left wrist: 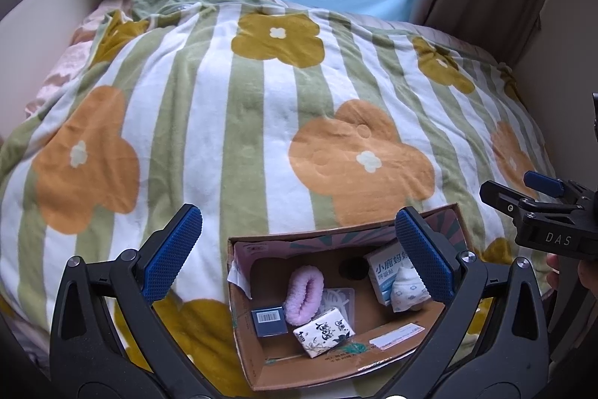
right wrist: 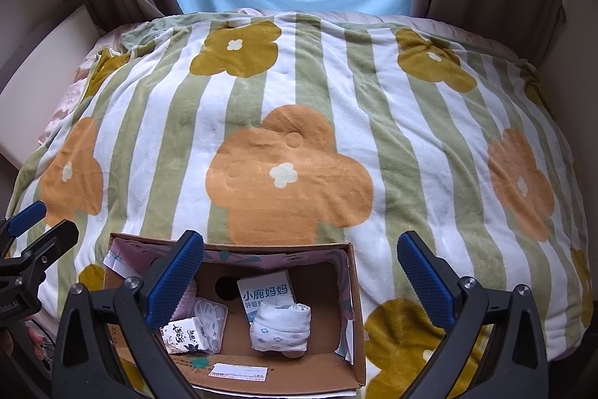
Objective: Organize objects
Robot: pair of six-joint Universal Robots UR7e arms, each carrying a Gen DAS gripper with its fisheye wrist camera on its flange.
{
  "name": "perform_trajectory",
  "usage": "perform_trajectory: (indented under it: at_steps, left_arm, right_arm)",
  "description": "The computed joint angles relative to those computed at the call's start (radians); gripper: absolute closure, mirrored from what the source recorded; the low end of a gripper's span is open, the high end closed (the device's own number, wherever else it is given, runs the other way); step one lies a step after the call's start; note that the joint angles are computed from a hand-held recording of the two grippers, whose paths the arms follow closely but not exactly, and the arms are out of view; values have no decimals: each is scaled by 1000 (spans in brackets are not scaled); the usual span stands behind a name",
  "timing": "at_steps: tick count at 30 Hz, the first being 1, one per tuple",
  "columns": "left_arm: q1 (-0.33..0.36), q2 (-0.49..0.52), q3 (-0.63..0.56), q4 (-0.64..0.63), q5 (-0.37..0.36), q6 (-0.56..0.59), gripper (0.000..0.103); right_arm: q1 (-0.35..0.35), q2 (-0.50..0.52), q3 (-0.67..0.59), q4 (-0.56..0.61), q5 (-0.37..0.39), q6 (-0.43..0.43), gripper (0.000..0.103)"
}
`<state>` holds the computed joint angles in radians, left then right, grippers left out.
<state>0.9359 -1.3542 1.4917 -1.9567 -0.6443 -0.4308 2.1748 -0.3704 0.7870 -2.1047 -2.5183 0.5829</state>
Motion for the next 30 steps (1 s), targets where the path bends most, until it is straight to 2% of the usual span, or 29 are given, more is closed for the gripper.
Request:
perform_trajectory:
  at_steps: [30]
  left_arm:
    - [-6, 6, 8, 5, 5, -25, 0]
  right_arm:
    - [1, 0, -7, -2, 2, -7, 0]
